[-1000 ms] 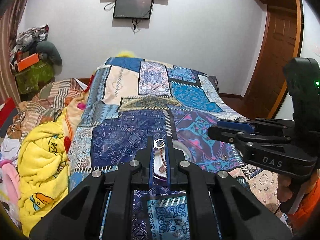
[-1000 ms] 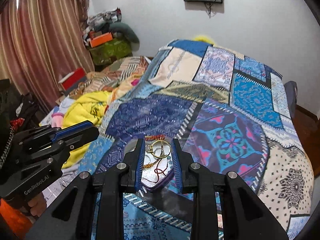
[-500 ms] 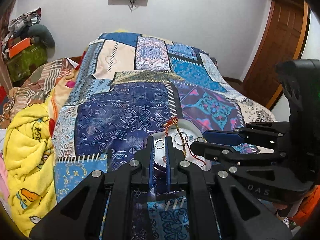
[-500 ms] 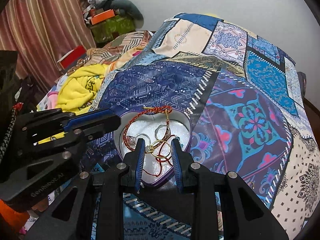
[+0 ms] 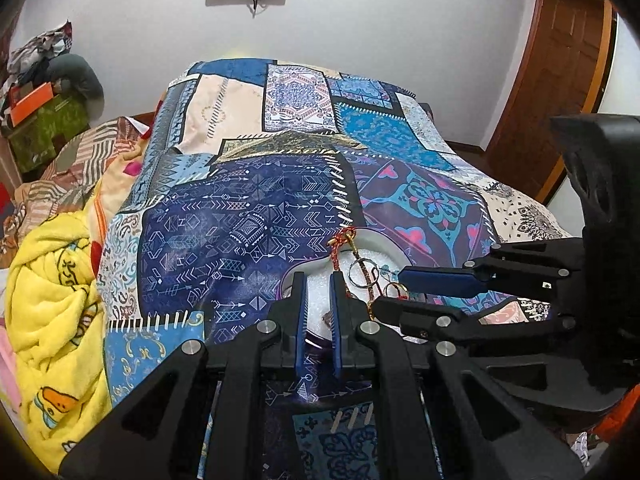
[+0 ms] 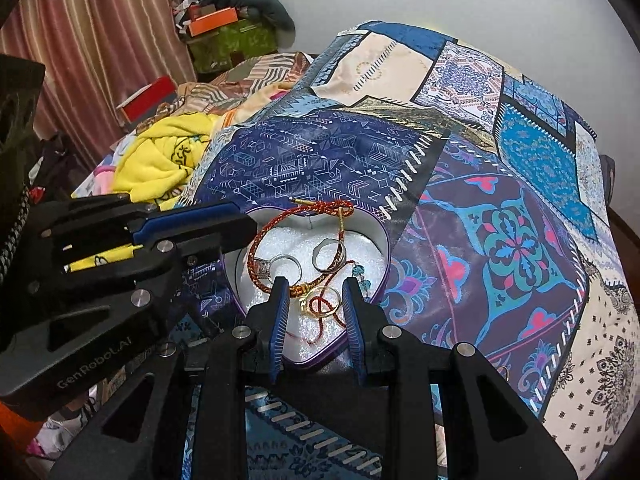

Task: Organize jewelry
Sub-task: 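Carry the gold ring to the heart tin with the right tool while the left tool follows, then open the left tool over the heart tin to drop the silver ring, then move both tools back over the quilt toward the remaining rings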

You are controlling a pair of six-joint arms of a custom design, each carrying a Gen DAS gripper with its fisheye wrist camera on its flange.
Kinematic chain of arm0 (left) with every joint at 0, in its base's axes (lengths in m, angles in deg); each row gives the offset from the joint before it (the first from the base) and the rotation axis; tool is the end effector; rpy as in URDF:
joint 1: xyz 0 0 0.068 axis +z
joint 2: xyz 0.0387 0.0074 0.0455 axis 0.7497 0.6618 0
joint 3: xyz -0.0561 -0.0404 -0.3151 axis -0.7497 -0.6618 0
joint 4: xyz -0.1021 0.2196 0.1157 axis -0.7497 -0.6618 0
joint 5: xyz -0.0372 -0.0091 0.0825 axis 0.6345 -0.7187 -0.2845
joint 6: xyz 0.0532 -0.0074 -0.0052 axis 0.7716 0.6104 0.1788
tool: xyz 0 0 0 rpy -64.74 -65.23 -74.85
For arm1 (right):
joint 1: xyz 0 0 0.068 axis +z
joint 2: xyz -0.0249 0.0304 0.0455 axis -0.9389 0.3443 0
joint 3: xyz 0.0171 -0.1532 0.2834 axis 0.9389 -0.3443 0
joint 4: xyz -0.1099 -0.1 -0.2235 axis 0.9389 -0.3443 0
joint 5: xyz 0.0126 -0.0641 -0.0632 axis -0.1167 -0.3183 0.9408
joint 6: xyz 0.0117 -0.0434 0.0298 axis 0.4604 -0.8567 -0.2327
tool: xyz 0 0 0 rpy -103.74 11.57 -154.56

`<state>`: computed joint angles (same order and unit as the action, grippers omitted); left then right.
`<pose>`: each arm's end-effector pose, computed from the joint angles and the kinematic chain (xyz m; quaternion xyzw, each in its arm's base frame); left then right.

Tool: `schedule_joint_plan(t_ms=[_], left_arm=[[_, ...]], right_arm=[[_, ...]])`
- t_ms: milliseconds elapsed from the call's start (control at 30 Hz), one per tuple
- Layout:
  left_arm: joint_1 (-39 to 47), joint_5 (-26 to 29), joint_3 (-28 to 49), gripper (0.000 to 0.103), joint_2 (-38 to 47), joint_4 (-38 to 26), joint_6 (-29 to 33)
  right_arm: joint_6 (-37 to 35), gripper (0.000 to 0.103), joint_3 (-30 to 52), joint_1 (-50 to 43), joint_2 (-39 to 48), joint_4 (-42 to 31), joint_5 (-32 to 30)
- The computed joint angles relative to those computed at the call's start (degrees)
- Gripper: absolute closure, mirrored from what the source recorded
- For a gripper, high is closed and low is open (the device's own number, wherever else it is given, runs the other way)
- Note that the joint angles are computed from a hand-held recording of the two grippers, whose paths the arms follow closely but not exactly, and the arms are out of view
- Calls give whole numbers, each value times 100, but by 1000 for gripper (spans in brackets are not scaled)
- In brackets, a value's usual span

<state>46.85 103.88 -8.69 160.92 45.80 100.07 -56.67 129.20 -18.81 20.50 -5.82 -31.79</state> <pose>0.2401 -0.0220 0.2597 0.2123 0.8971 -0.1581 0.3537 0.1974 0.2295 0.2830 -0.1335 0.9428 0.0884 0.2923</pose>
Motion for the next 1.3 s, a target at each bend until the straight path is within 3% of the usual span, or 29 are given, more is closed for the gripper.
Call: schedule_joint_plan(t_ms=[100,600,967,1167,1300], left_arm=[[15,3,61,95,-20,-75,-22],[-115,-106,355,92,-815,-613,-96],[-913,-547,570,92,-1230,-828,-509],[-1511,-859,574,91,-1173,-729,-802],[-1894,-1059,515,83,-1056,-609,-951]], right_arm=[[3,72,51,43,-40,-93,121],[474,72,70,212,-1063,-846,909],[935,72,-36,123,-2203,-1841,1764],[1005,72,-355,-430,-2731,-2134,1595],[900,71,-642,-870,-2920,-2060,1220]])
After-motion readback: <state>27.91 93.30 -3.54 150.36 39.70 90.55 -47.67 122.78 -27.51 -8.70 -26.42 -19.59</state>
